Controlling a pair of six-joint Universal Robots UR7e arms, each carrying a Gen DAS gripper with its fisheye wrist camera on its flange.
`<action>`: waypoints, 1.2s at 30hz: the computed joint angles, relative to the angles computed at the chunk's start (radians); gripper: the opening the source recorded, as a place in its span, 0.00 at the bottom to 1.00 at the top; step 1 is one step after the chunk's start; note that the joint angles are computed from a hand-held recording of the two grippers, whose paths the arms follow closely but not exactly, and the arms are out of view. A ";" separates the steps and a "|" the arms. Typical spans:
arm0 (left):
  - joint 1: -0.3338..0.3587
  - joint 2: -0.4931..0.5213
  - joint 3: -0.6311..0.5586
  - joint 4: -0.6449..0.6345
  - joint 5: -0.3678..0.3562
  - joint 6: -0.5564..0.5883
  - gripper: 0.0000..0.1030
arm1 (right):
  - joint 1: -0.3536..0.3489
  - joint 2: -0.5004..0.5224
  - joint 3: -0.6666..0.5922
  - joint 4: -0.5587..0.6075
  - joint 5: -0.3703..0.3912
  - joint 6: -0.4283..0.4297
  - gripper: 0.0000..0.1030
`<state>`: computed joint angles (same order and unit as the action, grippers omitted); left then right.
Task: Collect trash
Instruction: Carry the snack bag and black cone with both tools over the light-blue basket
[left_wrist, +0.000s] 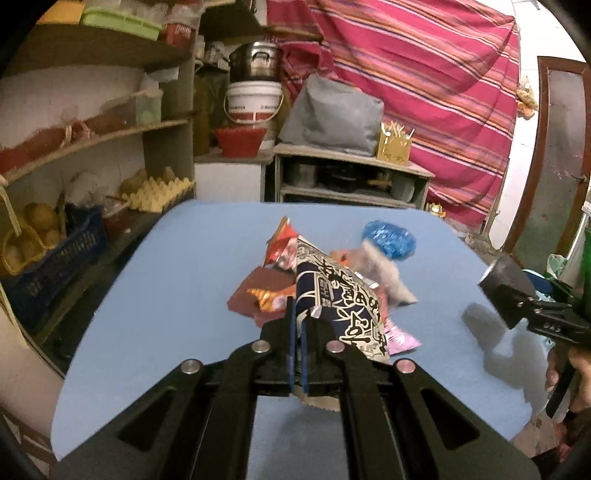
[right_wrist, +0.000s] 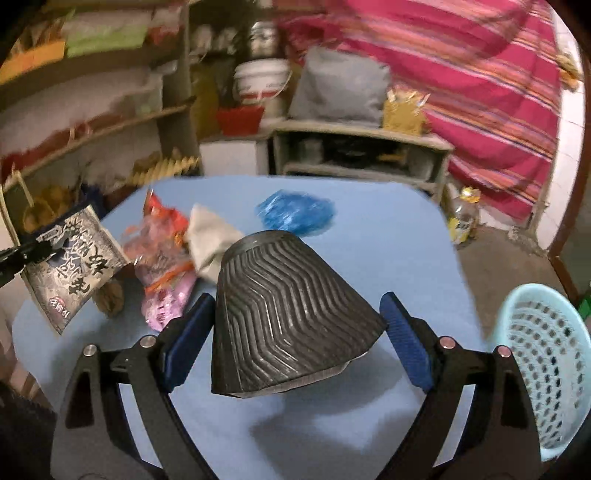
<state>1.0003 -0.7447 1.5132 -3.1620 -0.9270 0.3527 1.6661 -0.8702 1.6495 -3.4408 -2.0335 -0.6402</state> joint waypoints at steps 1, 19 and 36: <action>-0.015 -0.003 0.005 -0.012 0.006 0.009 0.02 | -0.006 -0.024 0.018 -0.023 0.008 0.006 0.86; -0.172 0.160 -0.183 0.027 -0.057 0.044 0.02 | -0.115 -0.308 0.124 -0.157 0.007 0.008 0.86; -0.253 0.568 -0.620 0.326 -0.252 -0.025 0.02 | -0.272 -0.398 0.210 -0.190 -0.035 0.057 0.86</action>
<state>0.7476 -0.1771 0.8934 -2.8364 -1.1792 0.3276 1.3941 -1.2681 1.8595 -3.6308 -2.0684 -0.5835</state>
